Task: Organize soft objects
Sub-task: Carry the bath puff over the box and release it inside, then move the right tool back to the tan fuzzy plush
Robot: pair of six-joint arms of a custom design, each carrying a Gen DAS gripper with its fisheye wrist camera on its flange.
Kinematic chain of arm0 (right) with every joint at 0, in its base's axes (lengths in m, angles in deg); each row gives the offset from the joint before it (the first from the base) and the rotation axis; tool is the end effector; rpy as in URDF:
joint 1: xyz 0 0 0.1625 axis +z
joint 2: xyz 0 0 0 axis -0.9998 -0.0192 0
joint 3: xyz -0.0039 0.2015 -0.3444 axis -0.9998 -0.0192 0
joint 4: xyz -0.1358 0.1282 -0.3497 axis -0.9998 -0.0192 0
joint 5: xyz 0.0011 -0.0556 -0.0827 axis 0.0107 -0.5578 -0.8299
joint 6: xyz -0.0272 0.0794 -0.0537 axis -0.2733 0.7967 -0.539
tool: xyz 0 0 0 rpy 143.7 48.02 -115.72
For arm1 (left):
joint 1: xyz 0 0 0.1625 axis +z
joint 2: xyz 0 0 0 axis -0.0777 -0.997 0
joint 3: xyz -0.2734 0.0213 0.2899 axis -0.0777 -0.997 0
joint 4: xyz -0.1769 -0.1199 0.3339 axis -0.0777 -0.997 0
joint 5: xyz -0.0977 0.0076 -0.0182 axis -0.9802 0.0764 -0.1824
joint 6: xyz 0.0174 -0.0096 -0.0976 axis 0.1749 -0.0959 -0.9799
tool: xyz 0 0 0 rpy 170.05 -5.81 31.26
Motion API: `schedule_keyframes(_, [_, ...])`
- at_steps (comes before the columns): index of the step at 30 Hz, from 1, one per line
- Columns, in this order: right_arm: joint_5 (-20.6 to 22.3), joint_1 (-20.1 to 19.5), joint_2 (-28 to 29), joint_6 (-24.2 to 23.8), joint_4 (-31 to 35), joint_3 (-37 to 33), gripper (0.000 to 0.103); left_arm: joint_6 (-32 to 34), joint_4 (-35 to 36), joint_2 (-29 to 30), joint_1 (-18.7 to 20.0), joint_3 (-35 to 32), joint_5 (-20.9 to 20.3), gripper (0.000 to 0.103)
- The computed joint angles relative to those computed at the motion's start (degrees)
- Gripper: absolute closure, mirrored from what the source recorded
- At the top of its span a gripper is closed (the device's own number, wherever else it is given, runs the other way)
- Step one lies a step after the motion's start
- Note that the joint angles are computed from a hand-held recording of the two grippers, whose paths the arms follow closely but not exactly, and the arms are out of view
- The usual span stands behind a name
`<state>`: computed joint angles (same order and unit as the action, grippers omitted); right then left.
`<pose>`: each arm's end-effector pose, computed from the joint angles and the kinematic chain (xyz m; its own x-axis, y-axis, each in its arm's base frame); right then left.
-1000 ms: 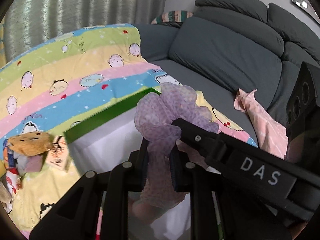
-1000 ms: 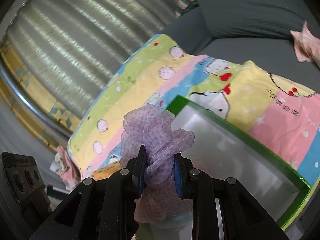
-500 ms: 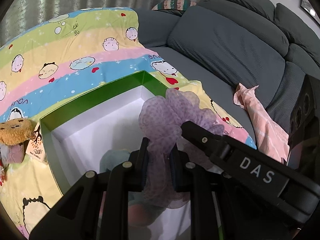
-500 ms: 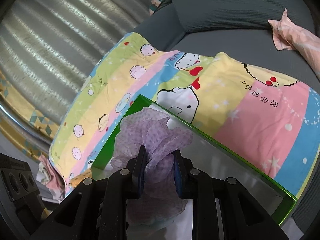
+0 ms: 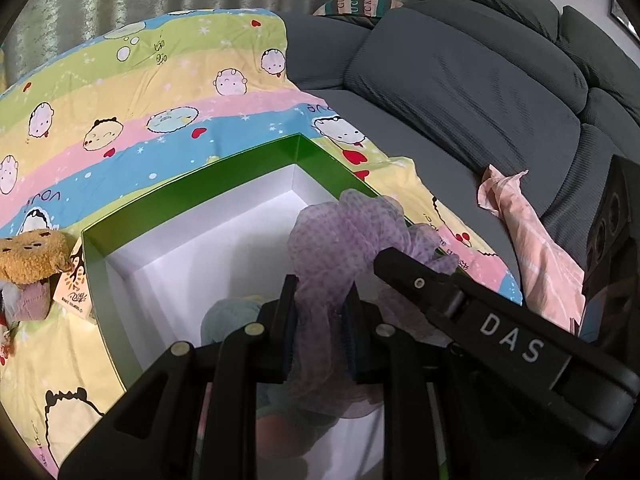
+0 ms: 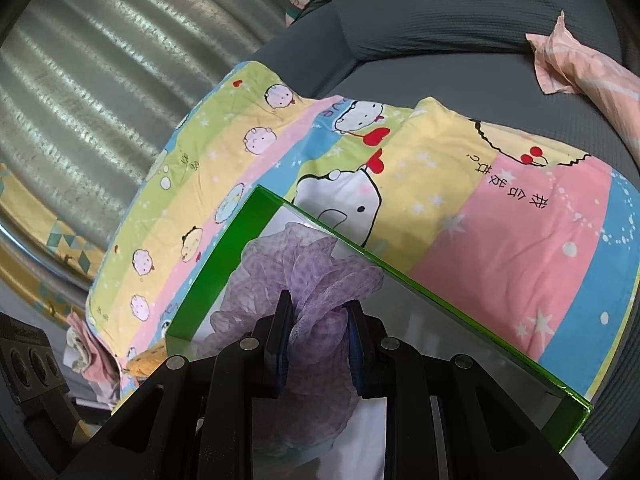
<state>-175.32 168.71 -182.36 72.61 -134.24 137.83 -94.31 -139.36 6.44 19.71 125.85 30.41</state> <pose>0.0677 -0.2768 0.3658 -0.9411 0.3256 0.0911 0.1152 0.5620 -0.8191 -0.4653 -0.3245 -0.0157 -0.7579 0.4432 -0.4787 0.6214 0.7140 -0.3227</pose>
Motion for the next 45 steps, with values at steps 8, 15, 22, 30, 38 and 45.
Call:
schedule_keyframes(8, [1.2,-0.67,-0.91,-0.19,-0.85,0.46,0.077,-0.7,-0.66,-1.15,-0.19,0.75,-0.66,0.061])
schedule_keyframes(15, [1.65,0.26,-2.07,-1.14,-3.74,1.28,0.062,-3.38,2.0,-4.02,-2.6,2.75,3.7,0.037])
schedule_keyframes(22, [-0.94,3.79,-1.12,-1.27,-5.41,1.18,0.029,-8.56,3.31,-10.59,-4.68,8.2,7.8,0.02])
schedule_keyframes(30, [-7.23,11.08,1.65,-2.94,-12.31,1.82,0.016,-20.8,15.49,-21.53,-7.95,15.04,12.7,0.016])
schedule_keyframes(38, [-8.8,17.91,5.67,-4.73,-15.83,1.73,0.007,-41.47,38.21,-34.99,-10.69,21.6,14.69,0.011])
schedule_keyframes(45, [-11.72,26.15,12.56,-5.54,-19.39,1.46,0.0,-59.94,61.34,-46.25,-13.23,25.15,15.52,0.001])
